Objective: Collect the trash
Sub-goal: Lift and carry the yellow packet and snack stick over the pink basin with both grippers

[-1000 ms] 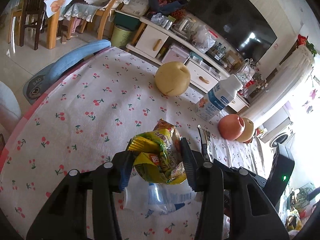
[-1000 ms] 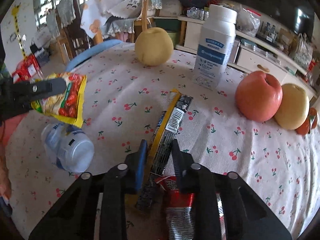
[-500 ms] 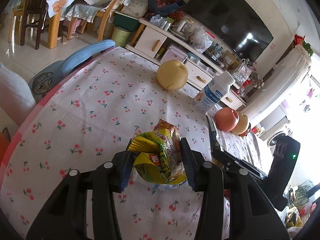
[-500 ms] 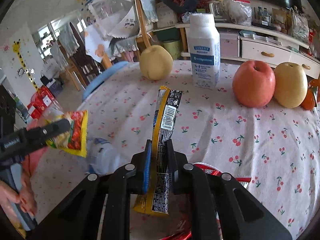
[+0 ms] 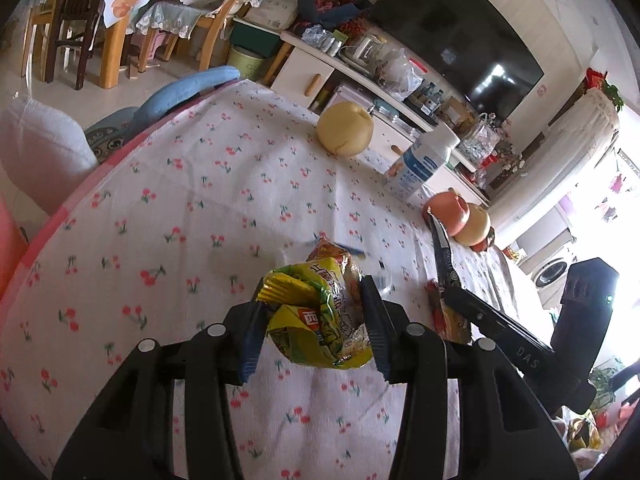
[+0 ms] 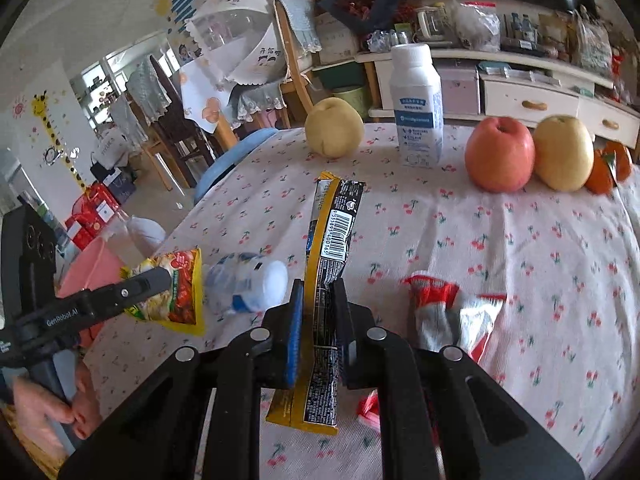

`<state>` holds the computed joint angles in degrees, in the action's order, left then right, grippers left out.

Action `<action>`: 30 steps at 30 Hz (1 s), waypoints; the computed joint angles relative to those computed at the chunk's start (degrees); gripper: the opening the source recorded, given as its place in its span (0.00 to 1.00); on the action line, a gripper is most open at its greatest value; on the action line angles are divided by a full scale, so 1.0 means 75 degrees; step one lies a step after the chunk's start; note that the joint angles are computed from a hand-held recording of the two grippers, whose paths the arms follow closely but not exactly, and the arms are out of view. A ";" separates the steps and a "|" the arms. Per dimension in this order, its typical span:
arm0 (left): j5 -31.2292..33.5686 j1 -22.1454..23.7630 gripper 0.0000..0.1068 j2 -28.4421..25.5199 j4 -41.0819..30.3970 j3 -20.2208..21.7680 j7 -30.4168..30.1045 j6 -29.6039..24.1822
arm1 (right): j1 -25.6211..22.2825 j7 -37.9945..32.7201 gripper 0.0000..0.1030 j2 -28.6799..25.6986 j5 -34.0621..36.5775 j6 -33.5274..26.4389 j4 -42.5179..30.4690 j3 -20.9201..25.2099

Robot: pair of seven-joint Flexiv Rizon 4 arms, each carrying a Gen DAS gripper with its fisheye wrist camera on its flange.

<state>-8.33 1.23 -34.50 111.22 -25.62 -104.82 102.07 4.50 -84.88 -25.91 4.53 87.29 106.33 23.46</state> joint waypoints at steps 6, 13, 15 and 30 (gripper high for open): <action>0.0221 0.0458 0.44 0.0038 0.0435 -0.0543 -0.0128 0.0163 | -0.0526 -0.0231 0.15 0.0177 0.0642 0.0047 0.0305 0.0797; 0.0585 0.0777 0.44 0.0133 0.0716 -0.0802 -0.0255 0.0292 | -0.1147 -0.0724 0.15 0.0380 0.1720 0.0030 0.0461 0.1754; 0.0681 0.0870 0.44 0.0178 0.0777 -0.0870 -0.0298 0.0362 | -0.1376 -0.0978 0.15 0.0402 0.2072 -0.0067 0.0418 0.2039; 0.1499 0.2035 0.44 0.0460 0.1184 -0.1726 -0.0798 0.0723 | -0.2775 -0.3077 0.15 0.0434 0.5496 -0.1516 -0.0371 0.3678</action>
